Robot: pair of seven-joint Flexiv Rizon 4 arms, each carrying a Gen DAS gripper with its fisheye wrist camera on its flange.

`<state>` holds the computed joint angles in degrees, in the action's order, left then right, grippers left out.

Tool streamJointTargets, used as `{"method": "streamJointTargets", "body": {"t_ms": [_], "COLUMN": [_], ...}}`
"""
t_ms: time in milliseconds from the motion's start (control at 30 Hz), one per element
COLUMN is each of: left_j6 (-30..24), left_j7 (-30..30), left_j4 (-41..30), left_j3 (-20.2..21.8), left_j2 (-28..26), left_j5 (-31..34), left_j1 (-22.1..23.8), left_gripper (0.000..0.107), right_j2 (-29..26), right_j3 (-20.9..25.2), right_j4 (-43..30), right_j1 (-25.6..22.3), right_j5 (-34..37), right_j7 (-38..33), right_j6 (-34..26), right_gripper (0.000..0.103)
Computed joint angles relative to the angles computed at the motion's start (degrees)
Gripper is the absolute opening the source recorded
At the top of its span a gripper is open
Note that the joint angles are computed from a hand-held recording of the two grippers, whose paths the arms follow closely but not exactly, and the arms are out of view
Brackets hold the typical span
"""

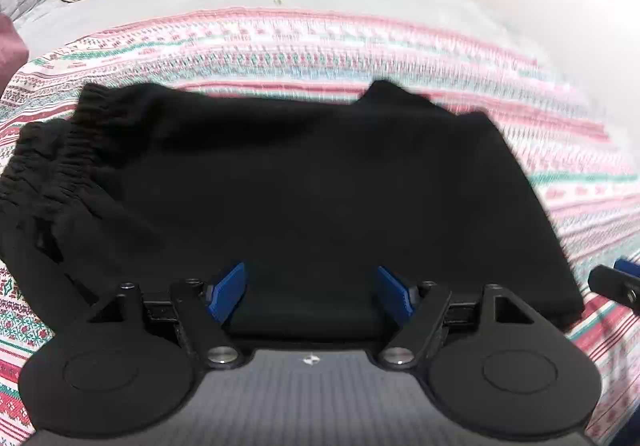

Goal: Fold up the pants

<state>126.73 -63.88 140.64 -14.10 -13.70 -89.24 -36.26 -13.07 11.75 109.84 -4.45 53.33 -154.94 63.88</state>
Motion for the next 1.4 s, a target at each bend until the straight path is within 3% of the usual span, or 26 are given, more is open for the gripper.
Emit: {"method": "streamJointTargets", "body": {"t_ms": [100, 200, 333, 467, 533, 667, 767, 900, 1067, 1133, 1300, 1333, 1400], "left_j6": [0.95, -1.88, 0.47, -1.17, -1.86, -0.1, 1.31, 0.59, 1.35, 1.15, -0.03, -0.14, -0.09], "left_j7": [-0.04, 1.86, 5.44, -0.22, -1.45, 4.52, 8.17, 7.22, 7.25, 6.9, 3.62, 3.22, 2.34], "left_j4": [0.65, 0.29, -1.5, 0.1, 0.47, -2.01, -3.72, -3.24, -3.15, -3.13, -1.64, -1.53, -1.45], "left_j3": [0.1, -0.55, -1.69, -0.39, 0.15, -1.3, -2.41, -2.25, -2.39, -2.29, -1.35, -1.23, -1.05], "left_j2": [0.13, 0.33, -1.36, -0.1, 0.07, -1.92, -3.09, -2.77, -2.65, -2.67, -1.65, -1.56, -1.51], "left_j5": [-0.03, -2.99, -5.4, -0.87, 0.86, -4.22, -6.8, -5.87, -6.8, -6.43, -3.6, -3.5, -3.37], "left_j1": [-0.32, 0.28, 0.21, 0.71, 0.92, 0.57, 0.81, 1.23, 1.16, 1.28, 1.2, 1.2, 1.19], "left_gripper": [0.085, 0.085, 0.085, 0.085, 0.085, 0.085, 0.085, 0.085, 0.086, 0.086, 0.086, 0.086, 0.086], "right_j2": [-2.95, -5.39, -7.28, -7.56, -7.01, -7.05, -6.81, -6.09, -2.19, -2.07, -5.54, -6.12, -6.69], "right_j3": [-2.6, -2.83, -0.78, -0.19, -0.69, -1.27, -1.56, -1.65, -2.19, -3.2, -4.68, -4.34, -3.53], "right_j4": [-1.43, -3.92, -7.1, -8.41, -8.38, -7.7, -6.4, -5.94, -4.13, -4.06, -4.87, -5.17, -5.74], "right_j1": [1.74, -0.71, -6.41, -9.48, -10.55, -10.61, -9.54, -10.04, -8.99, -7.9, -5.03, -5.93, -7.68], "right_j5": [-4.3, -5.57, -1.58, 3.12, 5.51, 10.53, 13.37, 18.26, 23.28, 23.15, 18.91, 19.78, 21.93], "right_j7": [12.23, 21.46, 24.89, 23.03, 24.23, 23.71, 22.94, 21.22, 12.32, 14.52, 28.54, 28.55, 26.77], "right_j6": [4.16, -0.37, -9.79, -16.05, -19.56, -20.86, -18.51, -18.75, -17.64, -17.93, -12.72, -13.39, -15.31], "right_gripper": [0.081, 0.081, 0.081, 0.08, 0.075, 0.046, 0.037, 0.025, 0.024, 0.025, 0.039, 0.04, 0.055]}}
